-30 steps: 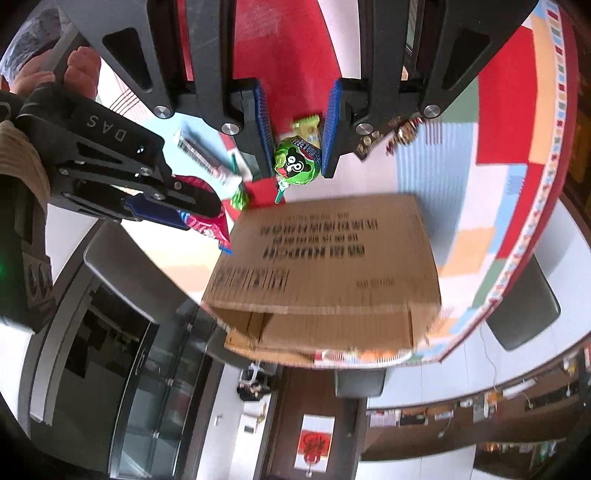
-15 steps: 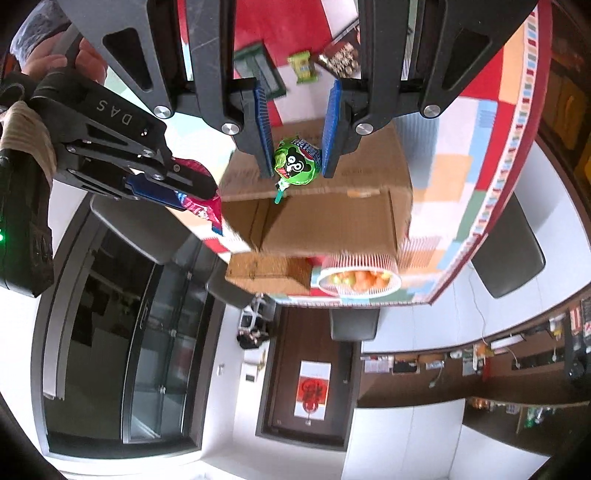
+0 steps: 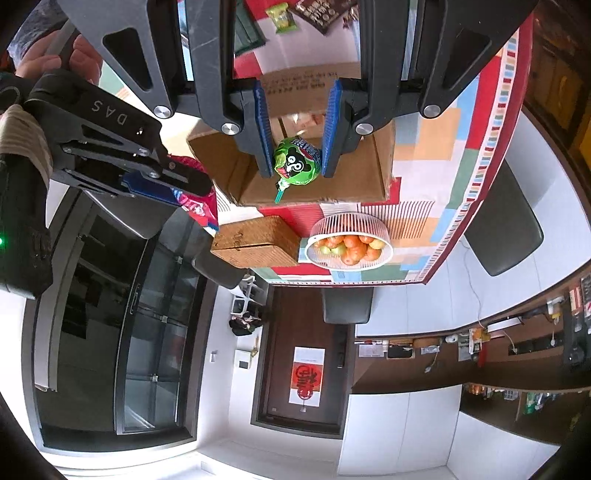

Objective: Organize snacks
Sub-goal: 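Carry the lollipop and red bag over the box and release them, then move both tools back down to the snacks beside the box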

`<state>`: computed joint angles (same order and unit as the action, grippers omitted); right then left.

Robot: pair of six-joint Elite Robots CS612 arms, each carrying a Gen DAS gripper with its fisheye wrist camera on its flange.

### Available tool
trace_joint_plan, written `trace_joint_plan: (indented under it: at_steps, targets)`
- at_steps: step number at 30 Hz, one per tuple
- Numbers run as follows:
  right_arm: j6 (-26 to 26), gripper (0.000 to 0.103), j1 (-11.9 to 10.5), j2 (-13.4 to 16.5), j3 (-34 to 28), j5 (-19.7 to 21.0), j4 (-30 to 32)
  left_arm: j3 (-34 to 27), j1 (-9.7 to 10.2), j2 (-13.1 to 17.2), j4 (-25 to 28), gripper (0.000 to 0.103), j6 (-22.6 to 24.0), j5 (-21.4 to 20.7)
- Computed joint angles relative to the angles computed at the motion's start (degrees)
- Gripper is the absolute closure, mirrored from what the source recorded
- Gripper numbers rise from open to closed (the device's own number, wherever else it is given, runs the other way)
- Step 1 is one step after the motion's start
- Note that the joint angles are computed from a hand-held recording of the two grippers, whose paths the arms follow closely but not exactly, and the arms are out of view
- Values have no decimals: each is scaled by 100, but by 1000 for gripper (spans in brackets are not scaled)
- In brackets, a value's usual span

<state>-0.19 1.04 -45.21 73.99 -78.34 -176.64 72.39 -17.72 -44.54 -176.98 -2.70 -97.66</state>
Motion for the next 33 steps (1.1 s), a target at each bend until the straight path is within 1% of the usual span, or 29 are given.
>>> trace_joint_plan:
  at_steps: [3,6,8,10,14,15,16,17,19,21,23,25,29,33]
  targets:
    - [-50,71,0,129,-280,-24,289,-291,24,139,319,77,-18,-33]
    - [-121,71,8,233,-493,-85,515,-621,58,305,762,77,-72,-107]
    - [-209,71,28,318,-669,-219,736,-812,70,402,1006,77,-94,-111]
    - [-318,71,43,405,-852,-291,998,-986,74,491,1228,77,-98,-53]
    - [-388,71,55,579,-1165,-373,1390,-1334,90,661,1685,77,-97,-97]
    - [-379,71,57,595,-1191,-388,1427,-1433,81,703,1854,76,-44,-47]
    - [-370,71,61,634,-1262,-412,1504,-1455,64,713,1887,75,-48,77]
    - [-346,69,66,664,-1320,-459,1581,-1447,57,706,1887,70,-48,156]
    - [-247,61,60,680,-1348,-501,1673,-1311,42,637,1746,67,3,213]
    - [-188,61,49,625,-1215,-516,1526,-1121,1,543,1549,62,126,343]
    - [-257,61,55,540,-1029,-609,1353,-901,-41,438,1329,59,210,457]
    - [-335,61,48,441,-830,-608,1178,-705,-60,339,1171,59,238,428]
    - [-471,61,37,239,-439,-598,854,-402,-82,173,1074,59,225,272]
    - [-471,61,2,75,-118,-466,713,-86,-102,21,961,59,214,148]
